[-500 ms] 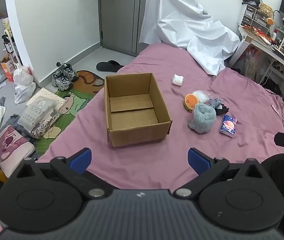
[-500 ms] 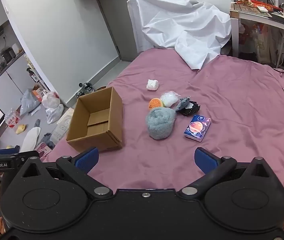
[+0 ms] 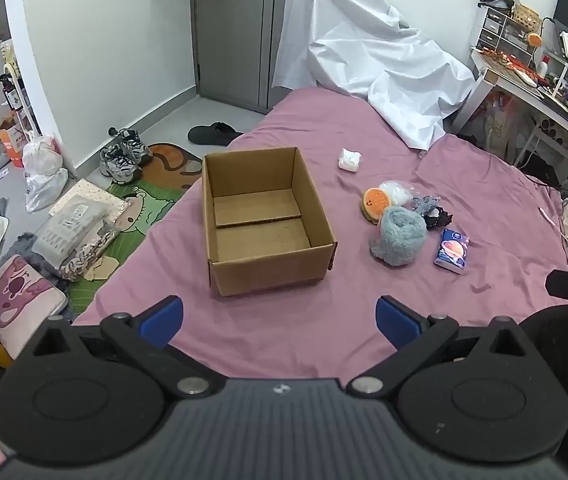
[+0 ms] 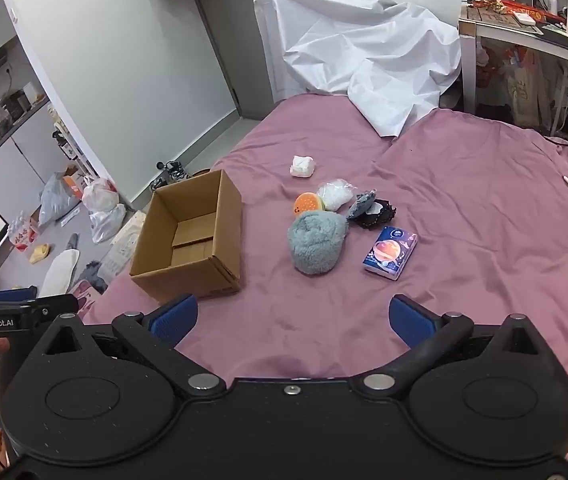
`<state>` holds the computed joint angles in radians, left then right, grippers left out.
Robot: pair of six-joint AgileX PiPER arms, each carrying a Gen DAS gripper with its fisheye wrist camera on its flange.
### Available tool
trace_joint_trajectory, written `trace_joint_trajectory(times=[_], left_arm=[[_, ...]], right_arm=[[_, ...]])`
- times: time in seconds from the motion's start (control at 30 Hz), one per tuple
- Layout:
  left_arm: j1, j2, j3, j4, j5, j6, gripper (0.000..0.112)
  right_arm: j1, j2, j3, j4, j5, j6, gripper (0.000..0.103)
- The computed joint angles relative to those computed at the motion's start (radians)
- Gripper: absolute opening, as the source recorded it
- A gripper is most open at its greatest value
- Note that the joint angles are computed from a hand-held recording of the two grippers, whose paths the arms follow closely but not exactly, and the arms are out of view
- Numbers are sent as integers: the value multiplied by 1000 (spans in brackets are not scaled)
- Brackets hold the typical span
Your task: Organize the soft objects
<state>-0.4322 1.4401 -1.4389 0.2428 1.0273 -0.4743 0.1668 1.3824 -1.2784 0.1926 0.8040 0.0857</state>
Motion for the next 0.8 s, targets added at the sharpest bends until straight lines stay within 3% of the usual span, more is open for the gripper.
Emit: trace_joint_trajectory(times=[0.8], left_arm=[[-36,22,-26,31,6,-28,102]], right_arm=[[13,-3,6,-57,-8,26,103]])
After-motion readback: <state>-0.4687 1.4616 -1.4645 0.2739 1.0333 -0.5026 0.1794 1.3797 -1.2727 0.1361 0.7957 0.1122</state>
